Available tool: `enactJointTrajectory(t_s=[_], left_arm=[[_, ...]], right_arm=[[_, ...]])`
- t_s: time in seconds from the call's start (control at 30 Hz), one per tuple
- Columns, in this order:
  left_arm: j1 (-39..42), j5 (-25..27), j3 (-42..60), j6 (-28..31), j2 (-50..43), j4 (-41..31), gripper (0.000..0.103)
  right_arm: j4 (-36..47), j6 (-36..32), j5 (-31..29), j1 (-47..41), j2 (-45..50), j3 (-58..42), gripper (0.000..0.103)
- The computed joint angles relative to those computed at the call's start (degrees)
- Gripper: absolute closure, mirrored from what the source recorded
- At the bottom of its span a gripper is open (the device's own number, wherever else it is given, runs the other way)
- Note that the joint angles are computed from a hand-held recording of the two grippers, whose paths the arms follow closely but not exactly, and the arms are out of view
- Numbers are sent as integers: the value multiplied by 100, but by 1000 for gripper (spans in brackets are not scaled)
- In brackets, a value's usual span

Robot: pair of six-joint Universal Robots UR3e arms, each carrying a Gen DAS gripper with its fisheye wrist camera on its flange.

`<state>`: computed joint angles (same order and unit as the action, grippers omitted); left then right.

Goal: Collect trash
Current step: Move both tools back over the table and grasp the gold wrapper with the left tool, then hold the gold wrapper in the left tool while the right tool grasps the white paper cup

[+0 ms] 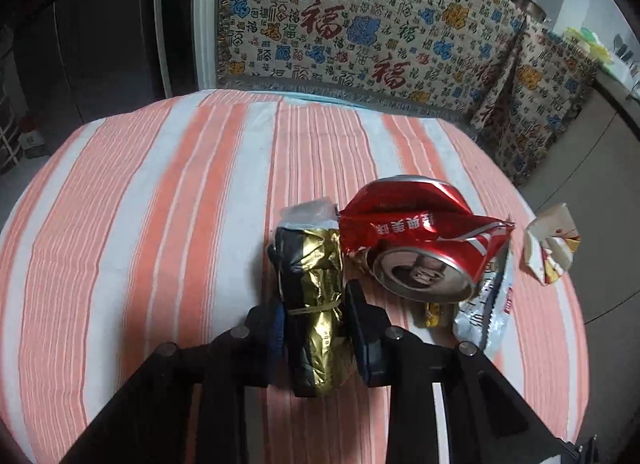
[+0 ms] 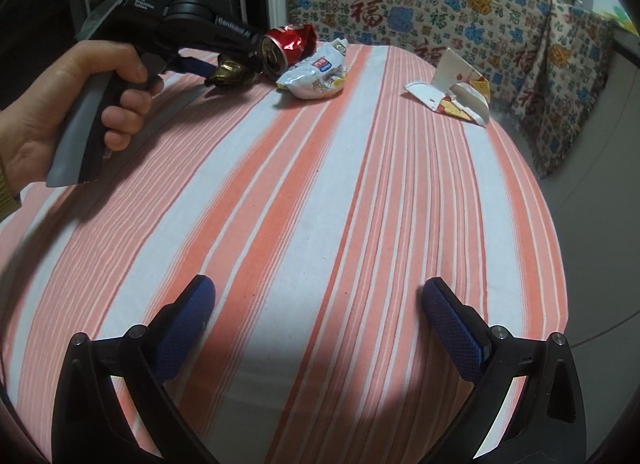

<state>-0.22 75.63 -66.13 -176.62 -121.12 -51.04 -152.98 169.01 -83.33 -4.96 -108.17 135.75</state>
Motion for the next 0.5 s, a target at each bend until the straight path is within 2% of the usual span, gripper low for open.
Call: enactJointTrajectory(t_s=[0.1,0.2,0.37,0.47,0.5], left_arm=[[164,-135,-581,348,535,-26,76],[409,-182,-1723,963,1593,-73,76],[1019,-532,-3368,1830,3384,-714,76],[1214,-679,-4088,1970,4149,-752,70],[1173,-591,-4279,1911,4282,-595,56]], right_arm=[[-4,-4,-1,-1,-4,6,0],[-5,-4,3,-4,-7,10,0],[-19,-1,-8,4,-2,11,0],[-49,13,-18,14,7,28,0],[-52,16,-17,16,11,28,0]])
